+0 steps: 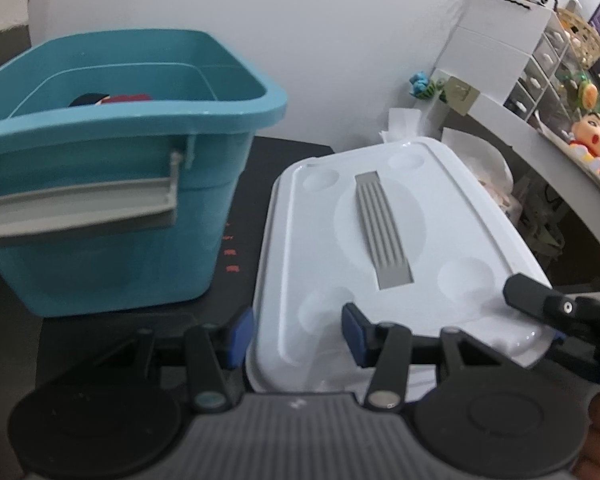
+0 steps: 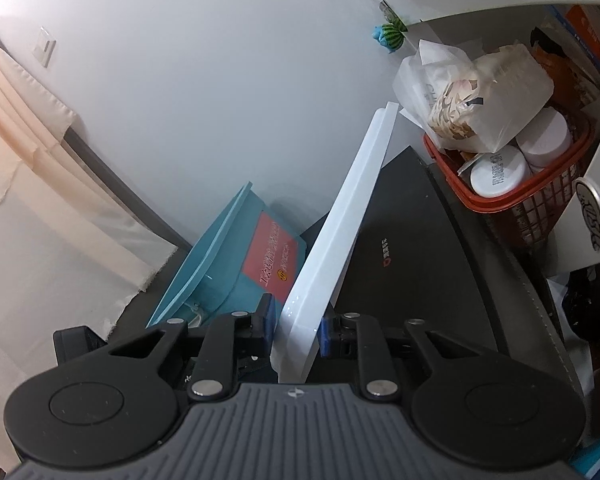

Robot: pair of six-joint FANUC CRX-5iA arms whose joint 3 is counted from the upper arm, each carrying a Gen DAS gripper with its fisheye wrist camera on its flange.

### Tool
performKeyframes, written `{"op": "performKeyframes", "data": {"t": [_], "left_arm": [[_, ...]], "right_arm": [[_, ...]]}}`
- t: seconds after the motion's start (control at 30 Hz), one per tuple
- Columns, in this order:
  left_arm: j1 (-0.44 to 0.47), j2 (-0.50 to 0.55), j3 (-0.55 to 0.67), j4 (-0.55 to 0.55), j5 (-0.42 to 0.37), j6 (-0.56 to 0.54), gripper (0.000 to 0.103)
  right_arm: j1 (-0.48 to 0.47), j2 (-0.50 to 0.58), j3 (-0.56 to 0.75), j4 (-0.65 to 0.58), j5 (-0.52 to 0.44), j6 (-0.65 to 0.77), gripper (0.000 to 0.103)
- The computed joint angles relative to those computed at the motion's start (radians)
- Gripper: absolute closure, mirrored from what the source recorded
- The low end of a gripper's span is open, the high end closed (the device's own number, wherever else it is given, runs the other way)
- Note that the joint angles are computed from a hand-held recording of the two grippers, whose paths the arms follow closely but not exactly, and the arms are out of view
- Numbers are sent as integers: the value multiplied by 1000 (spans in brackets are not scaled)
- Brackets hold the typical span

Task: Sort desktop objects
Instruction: 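Raise the white lid off its box, tilting it upright with the right gripper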

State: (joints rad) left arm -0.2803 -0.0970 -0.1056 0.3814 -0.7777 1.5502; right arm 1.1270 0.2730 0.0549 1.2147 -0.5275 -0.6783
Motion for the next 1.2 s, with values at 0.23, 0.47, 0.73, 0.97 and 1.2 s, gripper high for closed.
{"op": "performKeyframes", "data": {"t": [0.23, 0.47, 0.73, 0.97, 1.2], "left_arm": [[-16, 13, 26, -11, -16, -18, 52], [-11, 24, 28, 12, -28, -36, 52], [-33, 11, 62, -103, -14, 17, 53], [-36, 9, 65, -108, -27, 22, 53], [-23, -5, 48, -74, -52, 68, 53]], "right_arm": [[-3, 28, 25, 0, 0, -11, 72], [4, 91, 116, -82, -72, 22, 72], [-16, 81, 61, -51, -11, -198, 94], [-59, 43, -63, 199, 71, -643, 95], [-66, 3, -128, 314, 64, -812, 95]]}}
